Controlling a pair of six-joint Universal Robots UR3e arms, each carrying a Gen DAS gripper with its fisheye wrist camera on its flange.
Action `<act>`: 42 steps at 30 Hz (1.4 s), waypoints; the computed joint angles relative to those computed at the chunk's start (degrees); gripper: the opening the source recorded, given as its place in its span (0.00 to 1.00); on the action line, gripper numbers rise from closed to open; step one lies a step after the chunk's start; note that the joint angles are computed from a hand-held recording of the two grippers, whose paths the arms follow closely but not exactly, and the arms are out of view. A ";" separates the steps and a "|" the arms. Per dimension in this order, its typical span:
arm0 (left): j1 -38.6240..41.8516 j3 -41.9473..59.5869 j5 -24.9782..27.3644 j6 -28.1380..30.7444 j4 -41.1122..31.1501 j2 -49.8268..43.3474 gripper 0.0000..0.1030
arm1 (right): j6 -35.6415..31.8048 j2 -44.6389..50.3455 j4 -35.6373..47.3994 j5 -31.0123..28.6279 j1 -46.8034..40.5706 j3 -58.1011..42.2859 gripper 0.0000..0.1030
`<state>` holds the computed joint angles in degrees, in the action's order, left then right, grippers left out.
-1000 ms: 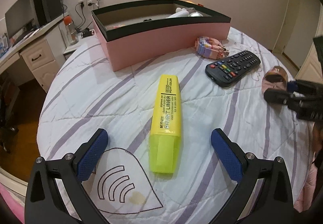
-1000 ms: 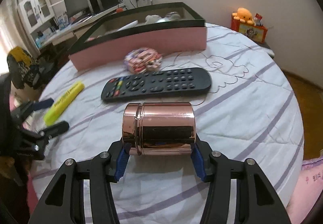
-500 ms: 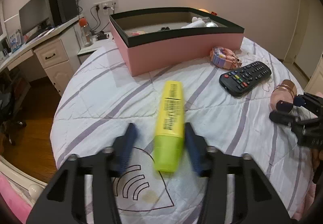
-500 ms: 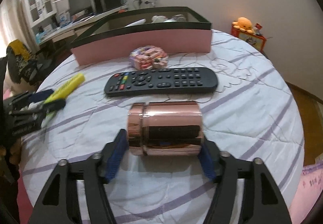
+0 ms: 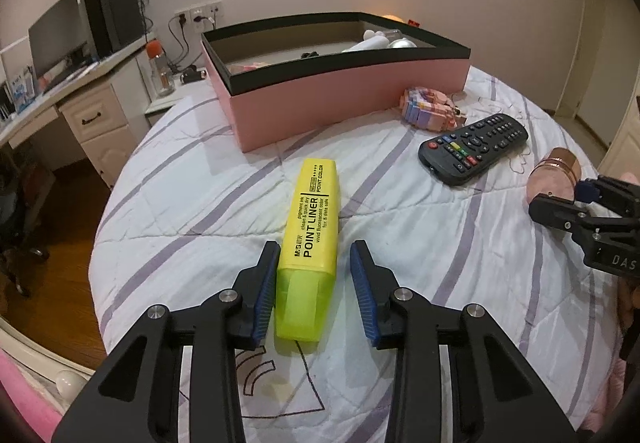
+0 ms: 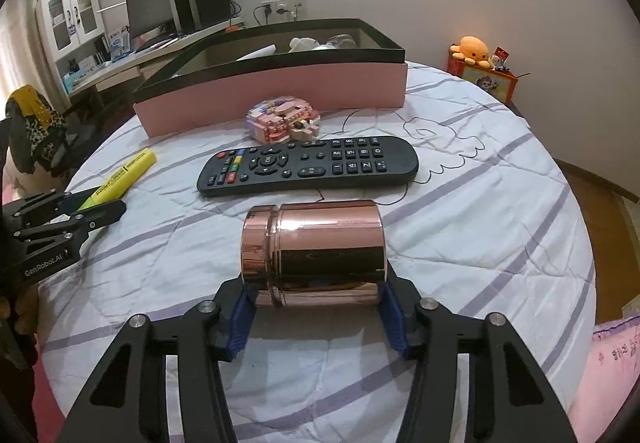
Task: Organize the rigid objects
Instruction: 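Hold the highlighter in the left tool while the right tool holds the canister above the bed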
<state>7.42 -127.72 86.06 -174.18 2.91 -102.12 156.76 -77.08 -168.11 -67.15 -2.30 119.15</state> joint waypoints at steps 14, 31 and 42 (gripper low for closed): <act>-2.25 0.79 3.25 -2.57 -1.87 0.63 0.26 | 0.98 0.01 -3.10 -5.54 2.87 0.61 0.53; 0.03 -0.89 -3.98 -1.18 -7.79 7.48 0.26 | 2.59 -1.31 -2.23 -5.41 2.86 0.98 0.53; 0.66 0.09 -7.42 0.83 -9.46 10.06 0.26 | 2.53 -2.62 1.45 -2.17 3.69 -2.07 0.53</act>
